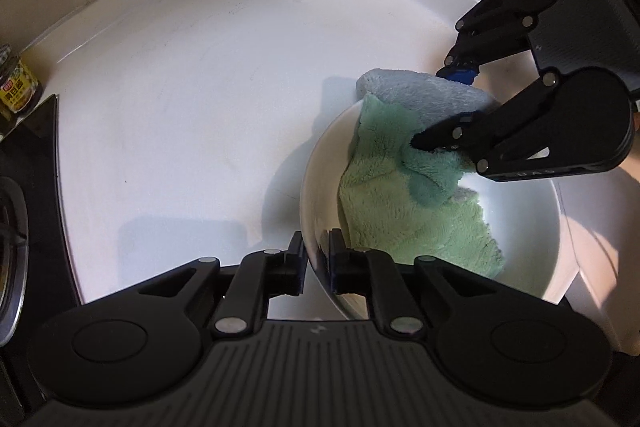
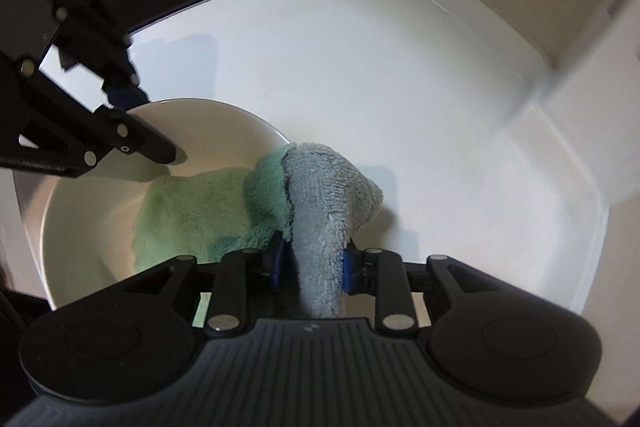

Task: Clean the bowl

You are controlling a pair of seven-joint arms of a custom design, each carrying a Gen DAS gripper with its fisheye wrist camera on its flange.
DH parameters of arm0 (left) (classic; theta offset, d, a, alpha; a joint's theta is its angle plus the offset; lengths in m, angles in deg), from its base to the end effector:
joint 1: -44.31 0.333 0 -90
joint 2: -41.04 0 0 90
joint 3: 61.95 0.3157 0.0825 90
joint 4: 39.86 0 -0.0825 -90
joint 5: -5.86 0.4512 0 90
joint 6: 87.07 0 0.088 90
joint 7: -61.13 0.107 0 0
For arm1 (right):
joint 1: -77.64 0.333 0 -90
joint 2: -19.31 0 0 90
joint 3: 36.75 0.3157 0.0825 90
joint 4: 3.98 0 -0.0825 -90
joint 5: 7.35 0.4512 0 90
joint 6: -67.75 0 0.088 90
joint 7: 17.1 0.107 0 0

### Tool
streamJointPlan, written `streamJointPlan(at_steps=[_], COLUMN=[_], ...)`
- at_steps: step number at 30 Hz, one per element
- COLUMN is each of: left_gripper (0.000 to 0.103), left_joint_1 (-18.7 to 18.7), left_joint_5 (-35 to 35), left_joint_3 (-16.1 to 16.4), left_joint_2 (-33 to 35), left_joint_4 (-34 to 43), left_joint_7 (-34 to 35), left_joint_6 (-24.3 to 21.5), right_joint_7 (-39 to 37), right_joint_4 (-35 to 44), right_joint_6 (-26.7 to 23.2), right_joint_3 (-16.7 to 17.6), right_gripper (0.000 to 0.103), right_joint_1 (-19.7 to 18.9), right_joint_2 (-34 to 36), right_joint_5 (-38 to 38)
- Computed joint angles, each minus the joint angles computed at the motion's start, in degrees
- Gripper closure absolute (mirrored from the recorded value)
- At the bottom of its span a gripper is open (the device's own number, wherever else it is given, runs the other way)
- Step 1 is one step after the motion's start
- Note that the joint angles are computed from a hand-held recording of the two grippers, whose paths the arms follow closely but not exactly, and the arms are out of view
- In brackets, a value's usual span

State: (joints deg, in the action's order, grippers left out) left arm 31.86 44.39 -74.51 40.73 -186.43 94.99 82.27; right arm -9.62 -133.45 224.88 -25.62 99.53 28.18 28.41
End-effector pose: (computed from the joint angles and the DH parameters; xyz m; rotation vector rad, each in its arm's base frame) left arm 0.4454 -0.2535 0.2476 -1.8939 2.0828 -0.5156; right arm 0.5189 0.3102 0.2731 -2.6849 0.1366 -0.2266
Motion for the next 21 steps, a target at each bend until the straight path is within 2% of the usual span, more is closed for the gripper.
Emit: streamJointPlan(at_steps=[4,6,10,15,17,19,21], left_gripper=[0.098,0.097,0.096,0.094,0.096,0.097,0.098], left_joint_1=[0.6,0.3,-0.3,-2.0,-2.0,-1.7,-0.9], left_joint_5=[1.8,0.8,3.5,8.1,13.0,15.6,16.8], left_joint_3=[0.5,0.2,-1.1,-2.7,-2.4,-1.6,-0.9], left_joint_2=[0.4,0.0,-1.1,-1.3,-0.4,-1.1,-0.9], left_joint_4=[-0.5,-0.5,0.0,0.9,1.3,0.2,-0.2], left_joint_7=[-7.6,-10.2,-21.4,-30.3,-34.0,-36.4,-35.1], left_joint_6=[3.1,2.4,-2.2,-7.5,-7.0,-4.6,-2.2], right_joint_7=[5.8,8.1,13.8,17.1,17.7,17.2,16.1], right_joint_4=[0.2,-0.9,-4.2,-6.1,-6.6,-7.4,-8.2], right_joint_6=[-1.4,-0.6,3.9,6.1,6.1,6.6,6.8], right_joint_3=[-0.5,-0.5,-0.7,-0.9,-1.1,-1.1,-1.2], right_gripper=[0.084,0.085,0.086,0.088,0.088,0.088,0.087], right_joint_1=[-0.5,-0.7,-0.3,-0.6,-0.7,-0.6,-0.5], right_joint_2=[-0.2,-0.9,-2.8,-3.7,-3.9,-4.4,-5.0], right_joint_5=[2.7,5.0,8.1,13.6,15.0,15.8,16.1])
